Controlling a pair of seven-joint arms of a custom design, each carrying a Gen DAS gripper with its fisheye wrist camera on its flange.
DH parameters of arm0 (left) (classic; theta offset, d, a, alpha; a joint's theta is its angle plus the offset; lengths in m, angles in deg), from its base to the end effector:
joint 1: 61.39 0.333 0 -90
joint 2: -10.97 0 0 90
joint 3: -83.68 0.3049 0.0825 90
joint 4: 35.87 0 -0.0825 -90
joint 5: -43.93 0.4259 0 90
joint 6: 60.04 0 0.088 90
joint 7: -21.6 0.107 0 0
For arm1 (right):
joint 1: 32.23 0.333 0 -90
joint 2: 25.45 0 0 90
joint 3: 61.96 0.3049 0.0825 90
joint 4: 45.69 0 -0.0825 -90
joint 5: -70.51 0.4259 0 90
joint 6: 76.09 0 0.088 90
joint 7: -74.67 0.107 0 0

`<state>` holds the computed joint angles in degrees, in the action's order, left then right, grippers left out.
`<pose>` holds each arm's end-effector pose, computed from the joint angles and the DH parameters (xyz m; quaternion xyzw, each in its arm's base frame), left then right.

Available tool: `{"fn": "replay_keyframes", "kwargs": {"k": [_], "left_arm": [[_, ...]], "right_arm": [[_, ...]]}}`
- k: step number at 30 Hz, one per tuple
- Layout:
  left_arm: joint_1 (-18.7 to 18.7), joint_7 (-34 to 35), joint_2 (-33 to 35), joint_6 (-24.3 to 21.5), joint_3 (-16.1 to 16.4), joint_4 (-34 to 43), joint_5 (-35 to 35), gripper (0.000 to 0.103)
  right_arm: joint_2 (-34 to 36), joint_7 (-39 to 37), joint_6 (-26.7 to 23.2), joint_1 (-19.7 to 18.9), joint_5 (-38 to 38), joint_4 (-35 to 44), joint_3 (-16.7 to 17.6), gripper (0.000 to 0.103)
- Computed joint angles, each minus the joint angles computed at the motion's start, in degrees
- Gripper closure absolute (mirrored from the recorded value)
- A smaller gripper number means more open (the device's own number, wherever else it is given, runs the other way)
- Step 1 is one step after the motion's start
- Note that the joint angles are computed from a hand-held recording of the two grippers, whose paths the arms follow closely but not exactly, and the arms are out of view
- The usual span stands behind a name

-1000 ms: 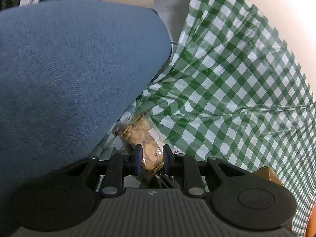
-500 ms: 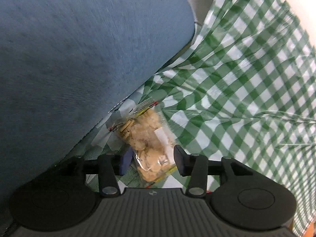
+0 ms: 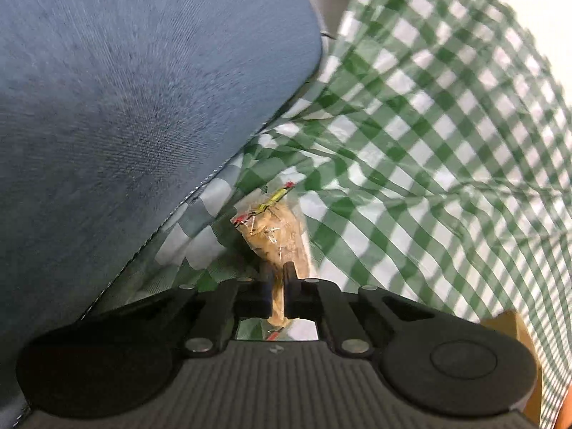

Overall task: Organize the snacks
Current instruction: 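Grasp the cookie bag with left tool while right tool grasps the red-wrapped bar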

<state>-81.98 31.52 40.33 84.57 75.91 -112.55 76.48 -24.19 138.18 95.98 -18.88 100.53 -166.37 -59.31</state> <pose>0.7022 -0.3575 0.4927 -0.8164 0.4348 -0.3504 0.1474 0.6134 0.1380 0.4714 -0.7131 0.5514 -0.2240 0.3704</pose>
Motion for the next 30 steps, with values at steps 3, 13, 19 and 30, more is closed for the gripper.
{"fn": "replay_keyframes", "kwargs": {"k": [3,13,19,30], "left_arm": [[0.3,4.4,-2.7,0.3,-1.3,-2.8,0.0,0.101],[6.7,31.9,-16.0,9.3,-10.8,-20.1,-18.7,0.103],[1.8,31.2,-16.8,2.5,-8.0,-19.0,-12.8,0.102],[0.4,28.8,-11.9,-11.5,-7.3,-11.8,-14.0,0.095]], "right_arm": [[-5.2,-6.2,-4.5,0.3,4.1,-3.7,-0.2,0.085],[-21.2,-15.0,-9.8,2.4,10.3,-16.8,-2.3,0.085],[-25.1,-15.0,-9.3,1.8,9.6,-22.4,-1.8,0.085],[-23.1,-13.8,-11.0,1.0,7.6,-22.6,-2.3,0.085]]}}
